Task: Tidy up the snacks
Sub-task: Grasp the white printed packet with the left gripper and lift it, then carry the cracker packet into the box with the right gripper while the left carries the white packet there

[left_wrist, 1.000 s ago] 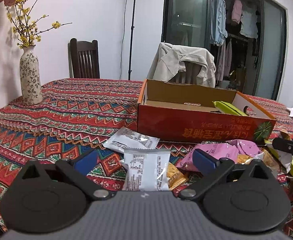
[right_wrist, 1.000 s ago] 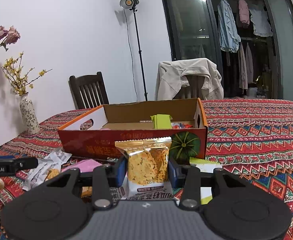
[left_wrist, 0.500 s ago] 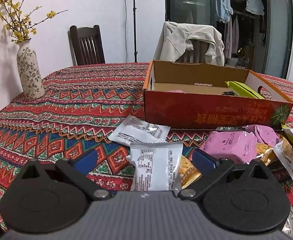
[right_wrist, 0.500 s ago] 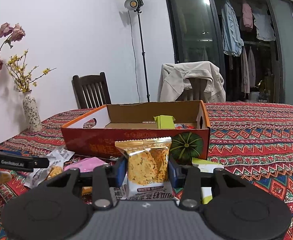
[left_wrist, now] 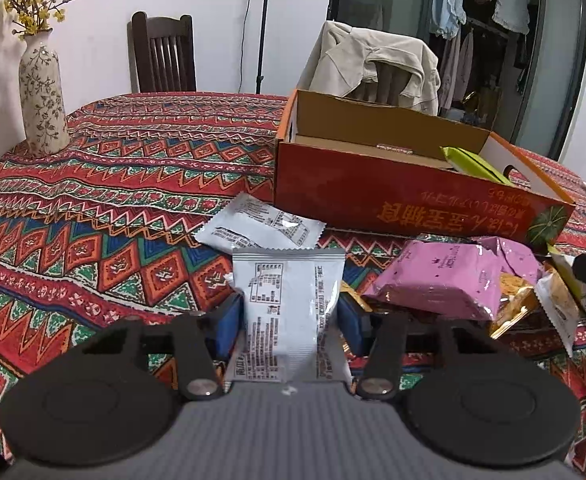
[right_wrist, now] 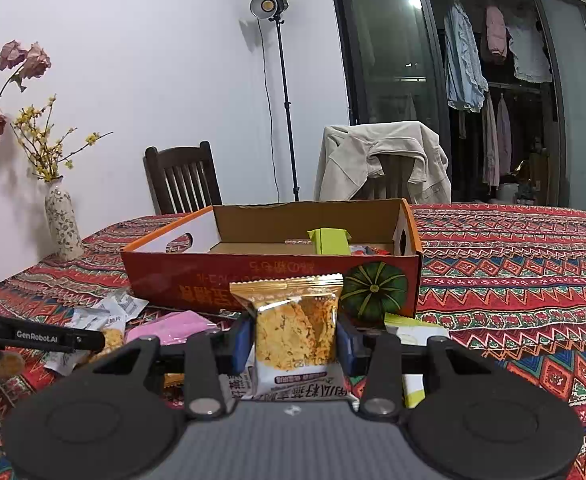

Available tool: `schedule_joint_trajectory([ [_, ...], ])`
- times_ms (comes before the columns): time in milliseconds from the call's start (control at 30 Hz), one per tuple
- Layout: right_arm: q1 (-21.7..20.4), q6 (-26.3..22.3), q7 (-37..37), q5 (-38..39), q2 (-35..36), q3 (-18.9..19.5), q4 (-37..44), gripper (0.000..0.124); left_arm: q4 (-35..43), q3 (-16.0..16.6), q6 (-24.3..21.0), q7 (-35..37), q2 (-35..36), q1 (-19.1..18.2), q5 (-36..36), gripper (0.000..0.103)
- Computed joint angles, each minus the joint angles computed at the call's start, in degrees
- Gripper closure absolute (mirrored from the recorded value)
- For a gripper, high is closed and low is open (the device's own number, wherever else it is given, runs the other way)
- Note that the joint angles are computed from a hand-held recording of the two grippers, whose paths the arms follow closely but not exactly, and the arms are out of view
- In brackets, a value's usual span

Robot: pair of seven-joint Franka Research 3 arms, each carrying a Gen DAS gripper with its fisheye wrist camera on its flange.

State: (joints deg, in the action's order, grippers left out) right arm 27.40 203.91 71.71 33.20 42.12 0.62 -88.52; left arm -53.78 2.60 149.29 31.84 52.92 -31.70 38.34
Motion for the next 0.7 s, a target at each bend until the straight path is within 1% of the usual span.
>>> schedule_joint_trajectory([
  [200,-0.38,0.59,0.05,-0.39,0.1,0.49,-0.09,0.082,-2.75,1.05,1.26,-3.18,-1.78,-0.57,1.37,0.054],
  [467,1.2,2.73,-2.47,1.58,-0.09,-0.68,-0.13,0.082,-5.38,2.85,4.57,-7.72,-4.2,-1.54,6.36,0.054],
  [600,0.43,3.79,-3.16,1.22,-0.84,0.5,-0.26,0.082,-2.43,2.94,4.93,-7.67,-3.03,-1.65,7.72,0.054],
  [700,1.56,4.56,-5.33,2.81,-0.73,-0.58,1.05,0.082,2.43,3.34,4.81,-6.51,-0.55,-1.79,8.08,0.054],
])
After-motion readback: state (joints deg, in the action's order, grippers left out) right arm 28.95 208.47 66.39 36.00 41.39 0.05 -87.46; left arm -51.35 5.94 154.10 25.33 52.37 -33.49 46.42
